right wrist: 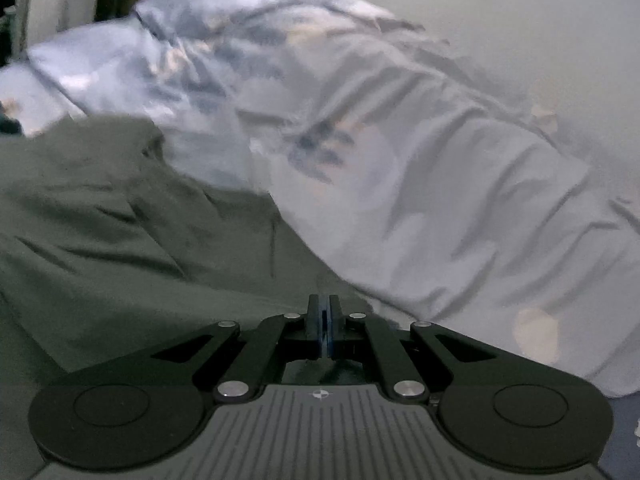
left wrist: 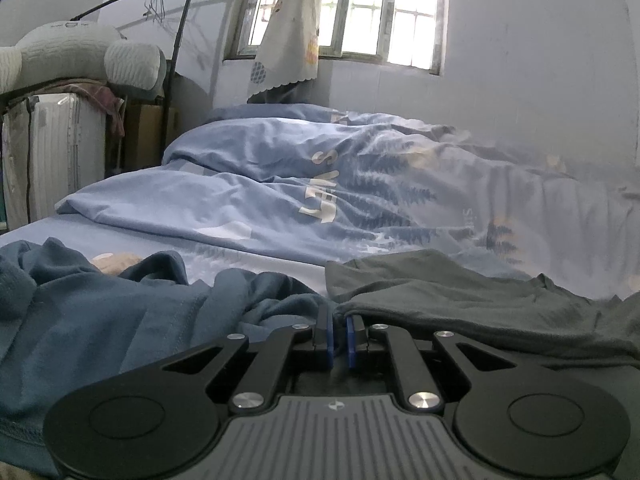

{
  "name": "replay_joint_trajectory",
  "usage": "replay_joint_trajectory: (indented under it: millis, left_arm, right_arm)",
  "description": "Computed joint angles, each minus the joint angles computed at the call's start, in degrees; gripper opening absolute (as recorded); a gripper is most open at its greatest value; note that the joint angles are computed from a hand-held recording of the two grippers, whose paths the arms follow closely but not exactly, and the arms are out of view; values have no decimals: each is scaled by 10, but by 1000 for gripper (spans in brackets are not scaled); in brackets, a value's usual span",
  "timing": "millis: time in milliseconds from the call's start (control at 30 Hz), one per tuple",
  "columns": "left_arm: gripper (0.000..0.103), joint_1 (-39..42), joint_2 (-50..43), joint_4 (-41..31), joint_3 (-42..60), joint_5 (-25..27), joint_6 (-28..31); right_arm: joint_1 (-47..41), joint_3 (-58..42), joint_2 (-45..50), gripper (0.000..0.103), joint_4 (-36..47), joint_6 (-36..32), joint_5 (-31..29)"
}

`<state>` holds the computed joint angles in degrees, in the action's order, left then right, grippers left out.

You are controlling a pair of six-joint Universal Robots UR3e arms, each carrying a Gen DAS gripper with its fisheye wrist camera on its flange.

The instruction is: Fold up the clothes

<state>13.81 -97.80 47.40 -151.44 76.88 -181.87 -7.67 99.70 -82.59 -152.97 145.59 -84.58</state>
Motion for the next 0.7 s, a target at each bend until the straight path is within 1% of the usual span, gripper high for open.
replay_joint_trajectory:
  millis: [67, 167, 233, 267, 300, 333, 400, 467, 567, 633, 700]
  left_arm:
    - [7, 1, 0, -1, 1, -2, 0]
    - [7, 7, 2, -5, -1, -9, 0]
    - [7, 9, 3, -6, -2, -12, 0]
    - [7, 10, 3, -5, -2, -13, 0]
    - [7, 10, 2, -4, -3, -13, -1]
    - [7, 11, 1, -2, -4, -14, -1]
    - [7, 10, -2, 3, -3, -12, 0]
    - [7, 9, -6, 7, -3, -11, 0]
    - [7, -4, -13, 20, -7, 0, -5]
    - [7, 0, -12, 19, -8, -4, -5]
    - [7, 4, -8, 15, -10, -11, -6]
  right_arm:
    - [13, -16, 35, 2, 0, 3, -31]
    - [37, -51, 88, 2, 21, 25, -104]
    - [36, -48, 85, 3, 17, 33, -107]
    - [31, -36, 72, 5, 2, 39, -94]
    - [26, -25, 58, 12, -14, 46, -79]
    - [20, -18, 41, 24, -23, 53, -53]
    - [17, -25, 23, 39, -8, 52, 6]
    - [34, -63, 31, 40, 28, 44, 53]
    - [66, -151, 83, 40, 98, 58, 128]
    - [91, -223, 137, 40, 145, 75, 158]
    - [112, -286, 189, 39, 178, 93, 167]
